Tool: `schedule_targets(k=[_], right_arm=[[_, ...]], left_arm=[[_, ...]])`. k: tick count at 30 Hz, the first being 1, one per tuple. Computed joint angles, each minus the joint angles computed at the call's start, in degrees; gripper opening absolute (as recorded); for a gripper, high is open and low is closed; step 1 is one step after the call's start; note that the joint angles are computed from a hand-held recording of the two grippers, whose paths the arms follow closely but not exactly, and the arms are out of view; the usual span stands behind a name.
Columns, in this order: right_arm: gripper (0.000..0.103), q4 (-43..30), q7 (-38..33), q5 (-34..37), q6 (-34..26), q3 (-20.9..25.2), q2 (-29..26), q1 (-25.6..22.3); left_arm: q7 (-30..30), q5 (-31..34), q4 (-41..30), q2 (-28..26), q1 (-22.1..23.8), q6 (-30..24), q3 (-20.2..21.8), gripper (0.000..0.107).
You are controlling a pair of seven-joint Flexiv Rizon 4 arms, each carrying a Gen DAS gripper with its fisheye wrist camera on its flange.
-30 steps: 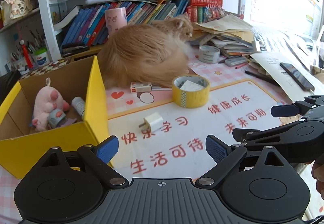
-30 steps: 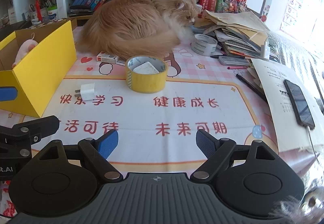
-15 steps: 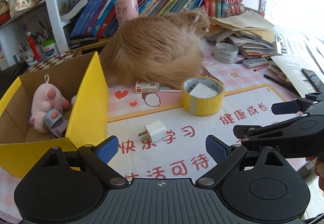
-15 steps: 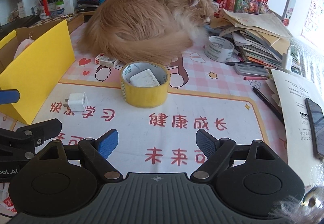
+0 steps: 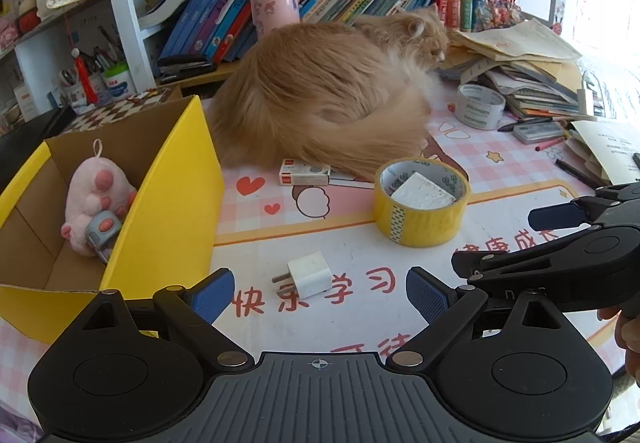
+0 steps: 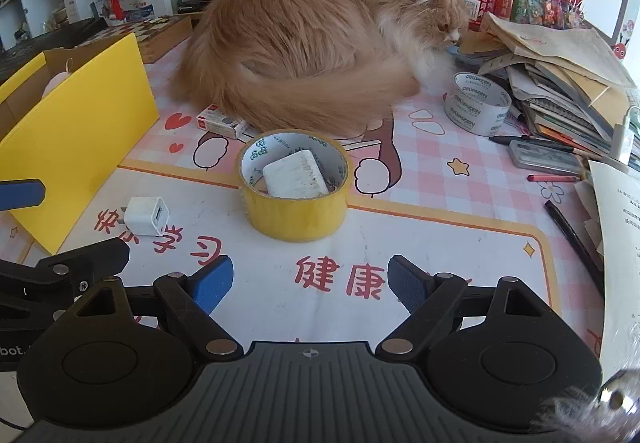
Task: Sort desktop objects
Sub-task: 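Move both open tools toward the yellow tape roll and white charger plug, then grasp the yellow tape roll rim with the right tool and lift it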
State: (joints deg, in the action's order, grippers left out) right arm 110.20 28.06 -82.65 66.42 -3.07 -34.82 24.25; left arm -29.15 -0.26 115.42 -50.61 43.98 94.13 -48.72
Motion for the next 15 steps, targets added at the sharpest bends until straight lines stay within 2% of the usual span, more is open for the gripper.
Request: schedule_targets(k=[8, 15], right_arm=[[0.084, -1.21, 0.93, -2.32, 4.37, -0.70, -1.36, -2.21], [0.084, -3.32, -1.30, -0.93, 7.37, -1.35, -3.63, -2.76]], left_arm=[[-1.28, -0.10, -0.26, 0.99, -2.01, 0.82, 1.98, 0.095], [-1.92, -0.03, -0.48, 1.90, -3.17, 0.61, 3.68, 0.095]])
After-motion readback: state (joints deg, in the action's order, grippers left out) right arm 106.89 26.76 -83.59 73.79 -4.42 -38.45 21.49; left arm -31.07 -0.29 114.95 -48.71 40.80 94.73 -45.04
